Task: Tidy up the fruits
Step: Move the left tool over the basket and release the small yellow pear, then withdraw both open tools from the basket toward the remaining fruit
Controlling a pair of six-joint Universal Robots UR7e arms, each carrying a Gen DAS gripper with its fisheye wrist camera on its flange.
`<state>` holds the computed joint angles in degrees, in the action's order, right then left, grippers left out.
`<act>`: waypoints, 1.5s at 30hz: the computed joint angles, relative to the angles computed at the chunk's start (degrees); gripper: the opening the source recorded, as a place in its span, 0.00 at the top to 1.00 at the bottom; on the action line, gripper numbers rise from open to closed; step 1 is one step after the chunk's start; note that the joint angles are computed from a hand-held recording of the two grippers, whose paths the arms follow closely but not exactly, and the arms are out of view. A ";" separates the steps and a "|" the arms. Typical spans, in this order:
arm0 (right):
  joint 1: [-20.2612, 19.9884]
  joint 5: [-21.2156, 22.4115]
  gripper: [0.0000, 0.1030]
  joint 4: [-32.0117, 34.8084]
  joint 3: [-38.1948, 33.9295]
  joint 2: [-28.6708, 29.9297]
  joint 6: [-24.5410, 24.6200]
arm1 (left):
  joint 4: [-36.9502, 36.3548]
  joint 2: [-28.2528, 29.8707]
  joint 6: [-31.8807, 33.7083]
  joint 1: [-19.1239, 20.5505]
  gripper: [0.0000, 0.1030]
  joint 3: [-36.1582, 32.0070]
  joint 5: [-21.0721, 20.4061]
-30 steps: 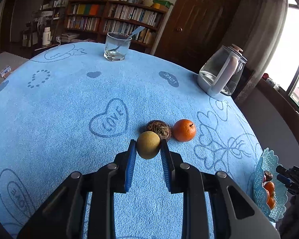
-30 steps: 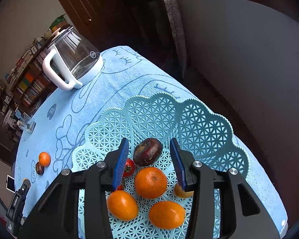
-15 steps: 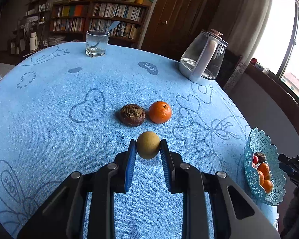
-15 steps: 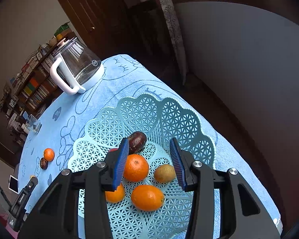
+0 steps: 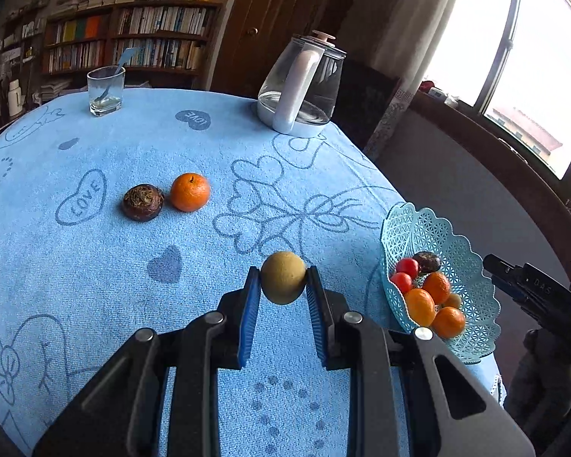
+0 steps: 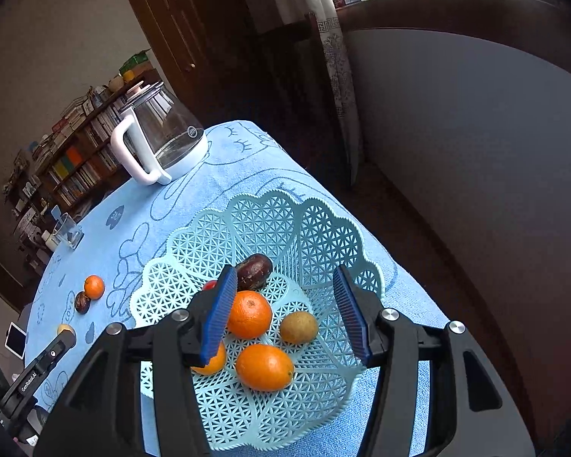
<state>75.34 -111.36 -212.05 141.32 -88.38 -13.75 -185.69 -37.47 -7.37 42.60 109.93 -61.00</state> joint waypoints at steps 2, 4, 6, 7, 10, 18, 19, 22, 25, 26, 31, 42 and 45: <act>-0.19 0.46 0.47 -0.63 0.30 -0.15 -0.55 | 0.54 0.62 0.46 -1.00 0.76 -0.28 -0.71; -0.62 1.21 0.47 -1.05 0.57 -0.44 -0.87 | 1.01 1.21 1.03 -1.86 0.76 -0.51 -1.43; -1.20 2.14 0.47 -1.22 0.88 -0.87 -0.83 | 1.69 1.75 1.34 -2.60 0.76 -0.82 -2.19; -1.64 2.75 0.47 -1.17 1.10 -1.23 -0.72 | 2.12 2.05 1.43 -2.94 0.76 -1.06 -2.65; -2.77 4.36 0.47 -1.12 1.52 -2.02 -0.36 | 3.14 2.94 1.75 -3.89 0.76 -1.52 -3.65; -5.31 8.11 0.46 -0.24 2.33 -4.08 0.74 | 4.94 5.27 2.68 -5.93 0.76 -3.15 -4.99; -5.46 8.45 0.46 0.00 2.36 -4.29 0.97 | 5.10 5.54 2.84 -6.14 0.76 -3.31 -5.15; -5.86 9.24 0.46 0.48 2.44 -4.71 1.26 | 5.61 6.51 3.35 -6.76 0.76 -3.83 -5.61; -6.12 9.81 0.46 0.90 2.57 -5.03 1.35 | 6.37 7.54 3.78 -7.30 0.76 -4.44 -6.10; -6.14 9.90 0.46 0.96 2.61 -5.07 1.39 | 6.65 7.85 3.92 -7.52 0.76 -4.65 -6.24; -6.10 10.24 0.46 1.16 2.57 -5.17 1.46 | 7.39 8.74 4.60 -7.94 0.75 -5.04 -7.05; -5.78 9.84 0.46 0.98 2.67 -4.87 1.38 | 5.99 7.70 5.09 -7.52 0.56 -3.89 -7.44; -5.62 9.61 0.39 0.16 2.75 -4.49 1.41 | 4.93 7.26 5.53 -7.68 0.44 -3.36 -7.36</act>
